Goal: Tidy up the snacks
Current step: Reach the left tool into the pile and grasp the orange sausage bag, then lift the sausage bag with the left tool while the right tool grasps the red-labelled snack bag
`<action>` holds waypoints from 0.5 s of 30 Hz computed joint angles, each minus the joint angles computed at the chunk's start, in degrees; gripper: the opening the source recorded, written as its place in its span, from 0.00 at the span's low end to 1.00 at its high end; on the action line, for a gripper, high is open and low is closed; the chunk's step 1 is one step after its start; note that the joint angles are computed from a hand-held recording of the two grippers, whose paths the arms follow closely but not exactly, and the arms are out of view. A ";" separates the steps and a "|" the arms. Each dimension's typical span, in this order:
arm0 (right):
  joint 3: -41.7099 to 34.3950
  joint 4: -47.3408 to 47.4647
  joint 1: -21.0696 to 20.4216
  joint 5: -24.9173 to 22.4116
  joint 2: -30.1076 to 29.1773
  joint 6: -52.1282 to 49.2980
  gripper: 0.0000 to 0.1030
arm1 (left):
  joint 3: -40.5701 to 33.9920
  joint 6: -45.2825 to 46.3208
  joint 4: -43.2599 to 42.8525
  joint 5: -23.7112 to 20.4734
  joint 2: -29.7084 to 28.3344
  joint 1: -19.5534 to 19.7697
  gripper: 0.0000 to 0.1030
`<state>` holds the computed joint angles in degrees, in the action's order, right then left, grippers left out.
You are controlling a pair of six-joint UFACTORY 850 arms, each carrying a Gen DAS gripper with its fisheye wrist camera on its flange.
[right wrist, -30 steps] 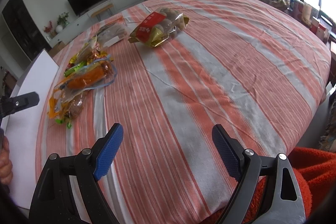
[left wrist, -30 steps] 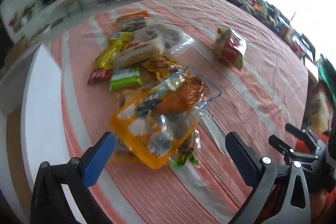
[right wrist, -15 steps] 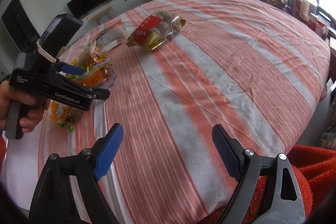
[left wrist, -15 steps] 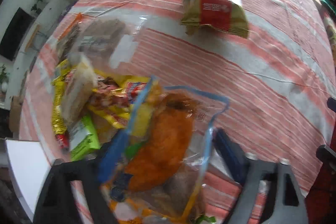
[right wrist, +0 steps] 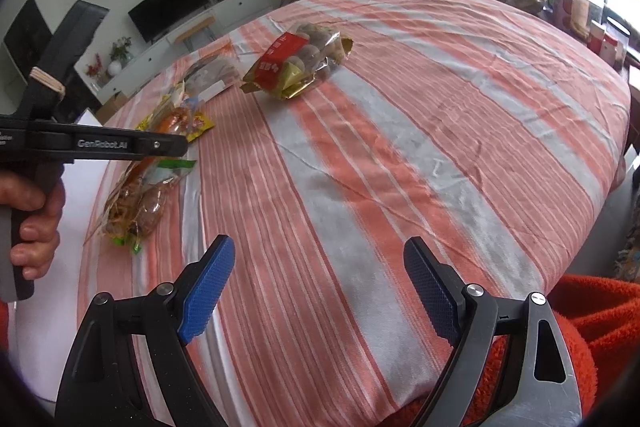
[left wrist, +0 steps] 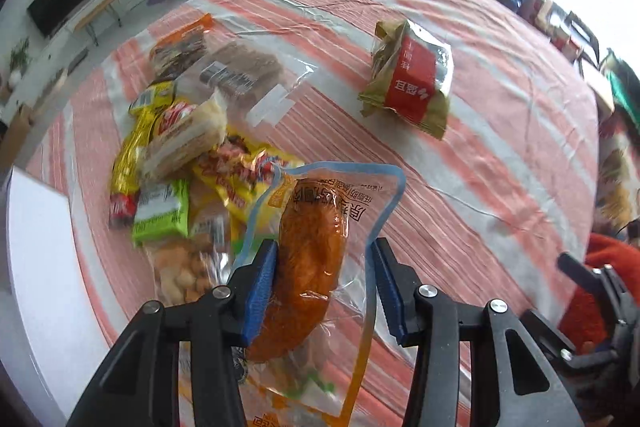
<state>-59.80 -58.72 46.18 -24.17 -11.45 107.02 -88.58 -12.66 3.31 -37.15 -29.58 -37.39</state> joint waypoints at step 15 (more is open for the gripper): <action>-0.37 1.89 -0.35 1.05 -0.45 -2.03 0.86 | 30.61 -31.19 13.97 6.33 23.37 -1.15 0.47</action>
